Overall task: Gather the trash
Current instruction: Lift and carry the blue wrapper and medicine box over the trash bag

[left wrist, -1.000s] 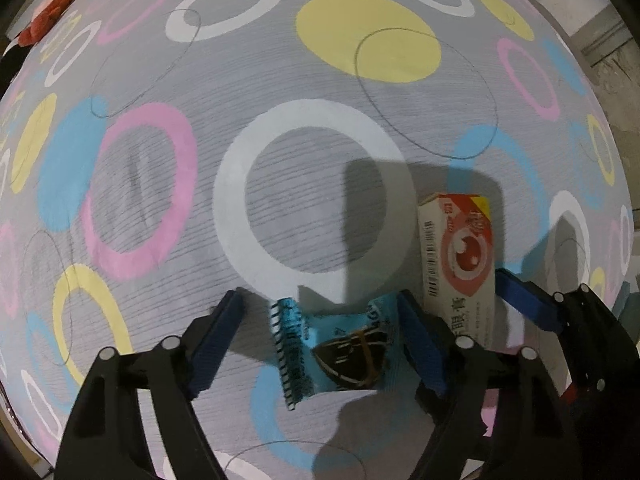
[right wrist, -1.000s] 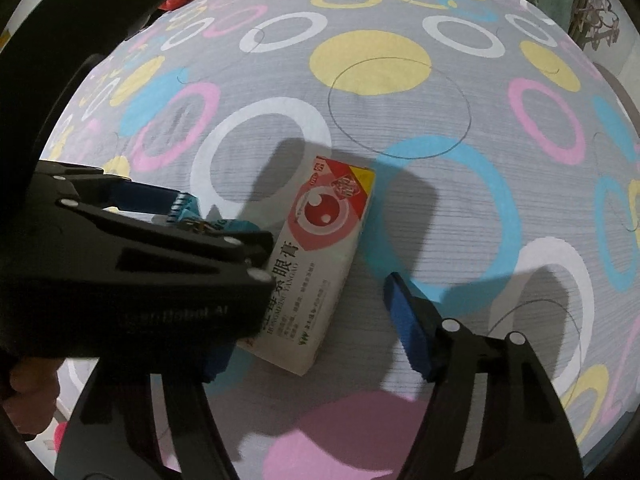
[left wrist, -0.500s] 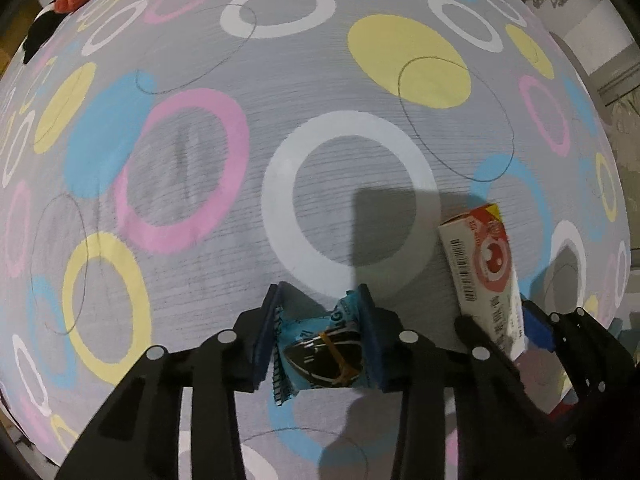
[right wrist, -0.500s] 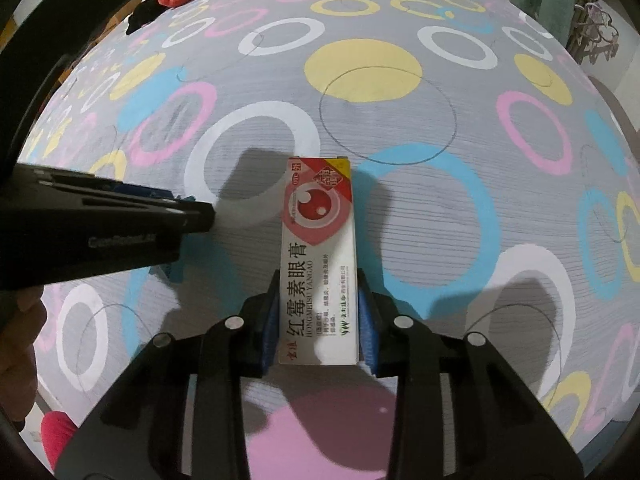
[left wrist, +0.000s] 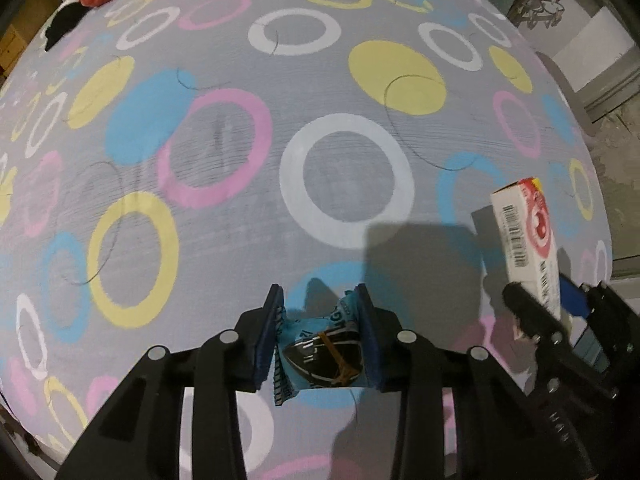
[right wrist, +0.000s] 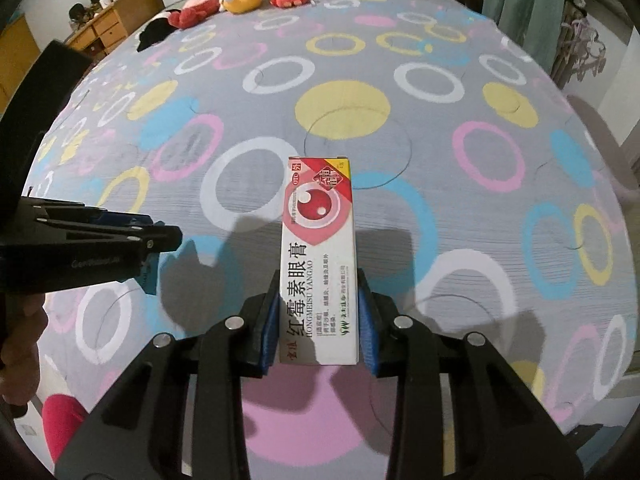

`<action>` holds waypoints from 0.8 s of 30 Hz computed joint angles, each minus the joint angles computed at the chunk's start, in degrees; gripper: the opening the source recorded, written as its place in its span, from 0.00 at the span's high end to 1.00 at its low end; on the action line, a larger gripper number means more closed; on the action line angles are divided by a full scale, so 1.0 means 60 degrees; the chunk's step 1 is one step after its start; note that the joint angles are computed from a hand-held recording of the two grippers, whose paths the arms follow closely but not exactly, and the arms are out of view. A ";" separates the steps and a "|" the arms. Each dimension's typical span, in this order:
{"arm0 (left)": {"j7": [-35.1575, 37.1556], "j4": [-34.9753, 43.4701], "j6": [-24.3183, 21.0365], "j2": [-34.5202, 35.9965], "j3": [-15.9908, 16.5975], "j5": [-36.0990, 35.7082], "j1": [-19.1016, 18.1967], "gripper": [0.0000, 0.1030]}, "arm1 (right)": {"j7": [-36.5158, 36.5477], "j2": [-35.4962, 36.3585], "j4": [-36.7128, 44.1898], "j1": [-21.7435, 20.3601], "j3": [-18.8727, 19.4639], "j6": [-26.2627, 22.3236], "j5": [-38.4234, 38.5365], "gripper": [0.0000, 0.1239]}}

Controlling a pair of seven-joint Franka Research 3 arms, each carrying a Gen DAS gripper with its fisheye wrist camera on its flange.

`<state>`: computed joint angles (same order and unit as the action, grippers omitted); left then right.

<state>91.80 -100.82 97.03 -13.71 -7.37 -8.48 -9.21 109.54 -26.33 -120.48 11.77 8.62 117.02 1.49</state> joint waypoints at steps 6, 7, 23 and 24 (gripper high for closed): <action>0.0115 -0.0268 -0.0054 -0.0824 -0.0009 0.0139 -0.0127 0.65 | -0.0175 -0.0692 0.0132 -0.0017 -0.0016 -0.0524 0.0077 0.73; 0.0078 -0.0272 -0.0054 -0.0872 -0.0031 0.0164 -0.0165 0.65 | -0.0184 -0.0822 0.0155 -0.0036 0.0034 -0.0620 0.0025 0.73; 0.0001 -0.1032 -0.1068 -0.3123 0.0141 -0.0070 -0.0906 0.65 | -0.0177 -0.2610 0.0362 -0.0012 0.0470 -0.1911 0.0316 0.73; -0.0034 -0.1143 -0.1126 -0.3317 0.0149 -0.0087 -0.0955 0.65 | -0.0203 -0.2721 0.0366 -0.0017 0.0486 -0.2012 0.0337 0.73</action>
